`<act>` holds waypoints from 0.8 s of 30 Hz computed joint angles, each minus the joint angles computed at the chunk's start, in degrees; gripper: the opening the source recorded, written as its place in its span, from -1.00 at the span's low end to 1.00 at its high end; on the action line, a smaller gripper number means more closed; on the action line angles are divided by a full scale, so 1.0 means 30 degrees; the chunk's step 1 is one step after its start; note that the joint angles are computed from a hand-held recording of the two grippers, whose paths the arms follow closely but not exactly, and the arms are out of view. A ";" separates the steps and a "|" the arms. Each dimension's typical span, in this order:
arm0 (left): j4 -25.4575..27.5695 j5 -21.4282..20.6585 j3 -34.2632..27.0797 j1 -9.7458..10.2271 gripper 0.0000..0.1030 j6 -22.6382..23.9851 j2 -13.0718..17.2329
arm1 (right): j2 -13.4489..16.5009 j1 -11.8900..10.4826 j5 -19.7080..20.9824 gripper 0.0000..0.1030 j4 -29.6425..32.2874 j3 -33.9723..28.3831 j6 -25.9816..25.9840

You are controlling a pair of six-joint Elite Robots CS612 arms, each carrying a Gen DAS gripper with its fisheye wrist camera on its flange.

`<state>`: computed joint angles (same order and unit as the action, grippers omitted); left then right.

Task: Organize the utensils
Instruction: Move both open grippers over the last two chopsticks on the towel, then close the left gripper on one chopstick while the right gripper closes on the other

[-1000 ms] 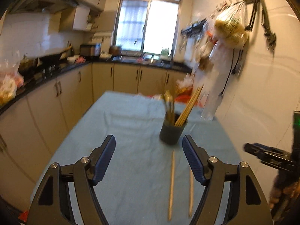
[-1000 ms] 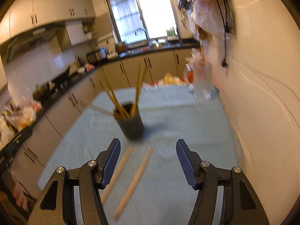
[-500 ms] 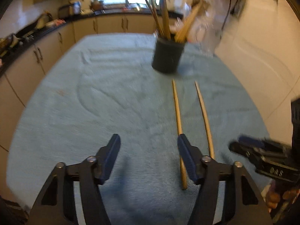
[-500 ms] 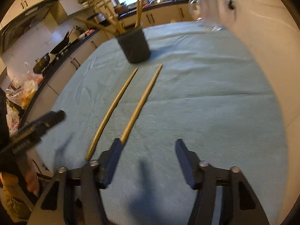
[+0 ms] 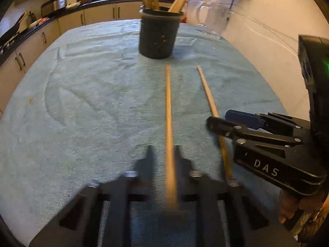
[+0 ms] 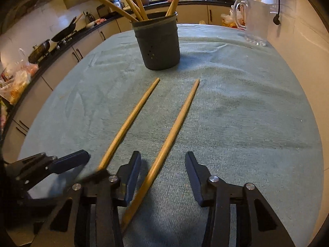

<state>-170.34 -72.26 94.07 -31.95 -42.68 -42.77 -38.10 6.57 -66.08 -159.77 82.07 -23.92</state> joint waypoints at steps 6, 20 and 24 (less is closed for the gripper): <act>0.0216 -0.0403 0.0640 0.0260 -0.87 -0.1755 -0.0496 | -0.0147 -0.0075 -0.1093 -0.80 -0.0002 0.0103 0.0348; -0.0544 -0.0234 0.2176 -0.0216 -0.18 -0.2691 -0.1647 | -0.1563 -0.1247 -0.1641 -0.14 -0.1329 0.2965 -0.0055; 0.0267 0.1082 0.2108 -0.0376 -0.17 -0.2518 -0.1728 | -0.1479 -0.1251 -0.1761 -0.12 -0.1751 0.2967 0.0284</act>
